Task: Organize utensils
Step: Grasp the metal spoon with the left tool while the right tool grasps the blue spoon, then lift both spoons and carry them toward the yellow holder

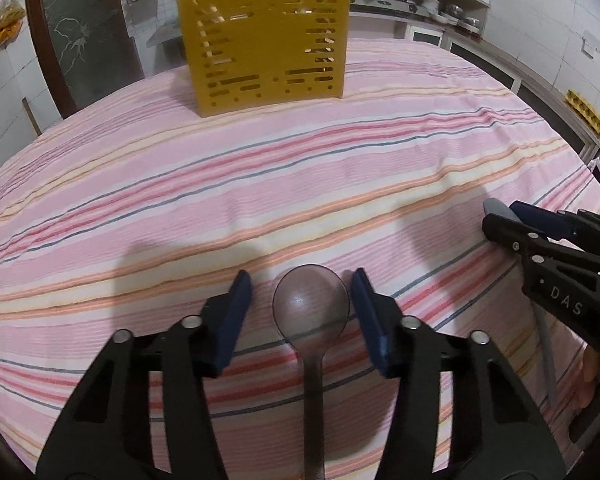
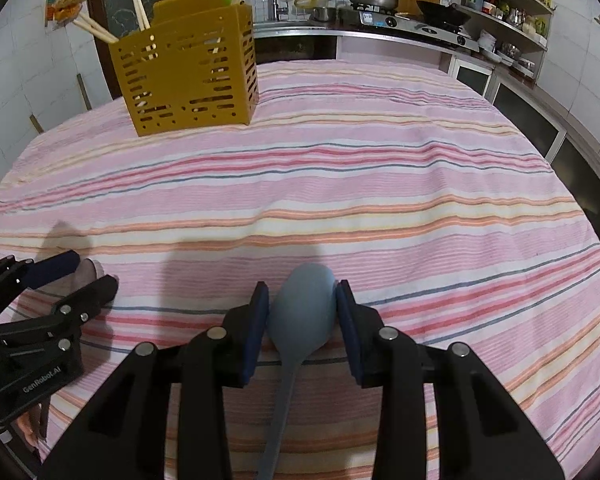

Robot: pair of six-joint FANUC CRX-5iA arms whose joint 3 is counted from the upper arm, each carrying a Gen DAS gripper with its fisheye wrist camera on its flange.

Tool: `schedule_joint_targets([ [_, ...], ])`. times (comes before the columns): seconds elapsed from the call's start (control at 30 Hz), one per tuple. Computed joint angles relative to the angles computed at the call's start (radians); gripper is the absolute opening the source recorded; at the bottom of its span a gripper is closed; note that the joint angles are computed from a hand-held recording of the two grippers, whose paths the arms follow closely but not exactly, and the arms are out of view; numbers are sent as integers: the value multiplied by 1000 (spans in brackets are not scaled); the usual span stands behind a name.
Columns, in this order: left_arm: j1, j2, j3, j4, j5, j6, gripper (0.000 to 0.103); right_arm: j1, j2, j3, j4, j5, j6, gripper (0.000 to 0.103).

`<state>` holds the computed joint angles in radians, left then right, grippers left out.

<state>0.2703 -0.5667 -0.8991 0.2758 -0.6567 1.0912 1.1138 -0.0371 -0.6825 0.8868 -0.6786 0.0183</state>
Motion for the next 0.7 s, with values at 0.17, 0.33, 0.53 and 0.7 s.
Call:
schedule_joint_targets([
  [0.17, 11, 0, -5, 27, -1, -24, 35, -1, 11, 9, 3, 0, -10, 34],
  [0.33, 50, -20, -25, 68, 15, -37, 35, -12, -24, -38, 114, 45, -121, 34],
  [0.53, 138, -131, -92, 222, 55, -133, 35, -81, -73, -116, 406, 142, -372, 34],
  [0.7, 194, -244, -147, 333, 109, -206, 35, -164, -99, -159, 740, 182, -625, 34],
])
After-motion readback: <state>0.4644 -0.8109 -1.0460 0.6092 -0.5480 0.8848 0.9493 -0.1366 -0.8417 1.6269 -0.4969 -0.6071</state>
